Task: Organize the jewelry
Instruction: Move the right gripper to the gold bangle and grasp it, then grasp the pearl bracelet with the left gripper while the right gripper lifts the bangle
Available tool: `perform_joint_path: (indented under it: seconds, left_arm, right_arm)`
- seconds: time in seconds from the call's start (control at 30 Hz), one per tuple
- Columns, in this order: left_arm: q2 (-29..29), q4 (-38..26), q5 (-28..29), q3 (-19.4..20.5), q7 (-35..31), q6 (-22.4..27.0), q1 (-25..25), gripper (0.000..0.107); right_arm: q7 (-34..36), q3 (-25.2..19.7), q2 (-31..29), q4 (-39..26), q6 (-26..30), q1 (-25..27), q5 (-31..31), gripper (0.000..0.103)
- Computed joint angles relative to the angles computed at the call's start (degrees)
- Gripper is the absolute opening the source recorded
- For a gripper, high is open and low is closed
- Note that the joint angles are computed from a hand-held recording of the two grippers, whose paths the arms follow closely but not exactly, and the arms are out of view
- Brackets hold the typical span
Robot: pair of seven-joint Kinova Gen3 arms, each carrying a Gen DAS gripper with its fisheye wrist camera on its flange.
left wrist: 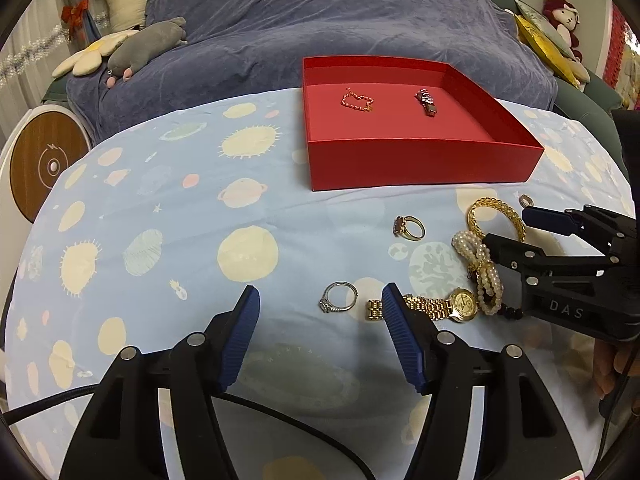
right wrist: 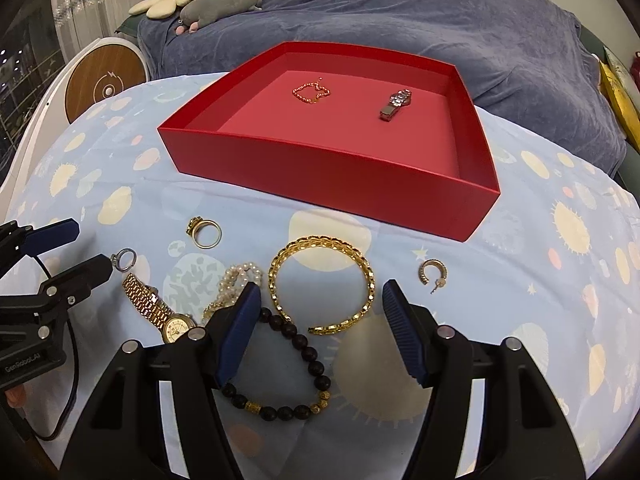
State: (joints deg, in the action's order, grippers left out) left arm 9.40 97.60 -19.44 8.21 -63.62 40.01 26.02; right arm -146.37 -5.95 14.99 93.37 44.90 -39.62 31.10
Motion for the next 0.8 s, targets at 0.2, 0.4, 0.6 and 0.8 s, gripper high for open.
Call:
perform_joint_path:
  seconds: [0.2, 0.4, 0.6, 0.8]
  left_arm:
    - [-0.62, 0.75, 2.41, 0.42, -2.47, -0.8, -0.97, 0.062]
    - [-0.66, 0.61, 4.24, 0.73, -3.8, -1.24, -1.27, 0.061]
    - [-0.14, -0.41, 8.45, 1.93, -7.42, -1.54, -1.27, 0.063]
    - [1.87, -3.18, 10.47, 2.75, -8.15, -1.55, 0.77, 0.065]
  right_arm:
    - [0.44, 0.12, 0.34, 0.16, -0.7, -0.19, 0.06, 0.054]
    - [-1.44, 0.37, -0.96, 1.13, -0.69, -0.85, 2.02, 0.053]
    - [-4.88, -0.54, -4.63, 3.06, 0.17, -0.35, 4.76, 0.053]
    - [-7.12, -2.31, -8.08, 5.26, 2.47, 2.51, 3.77, 0.053]
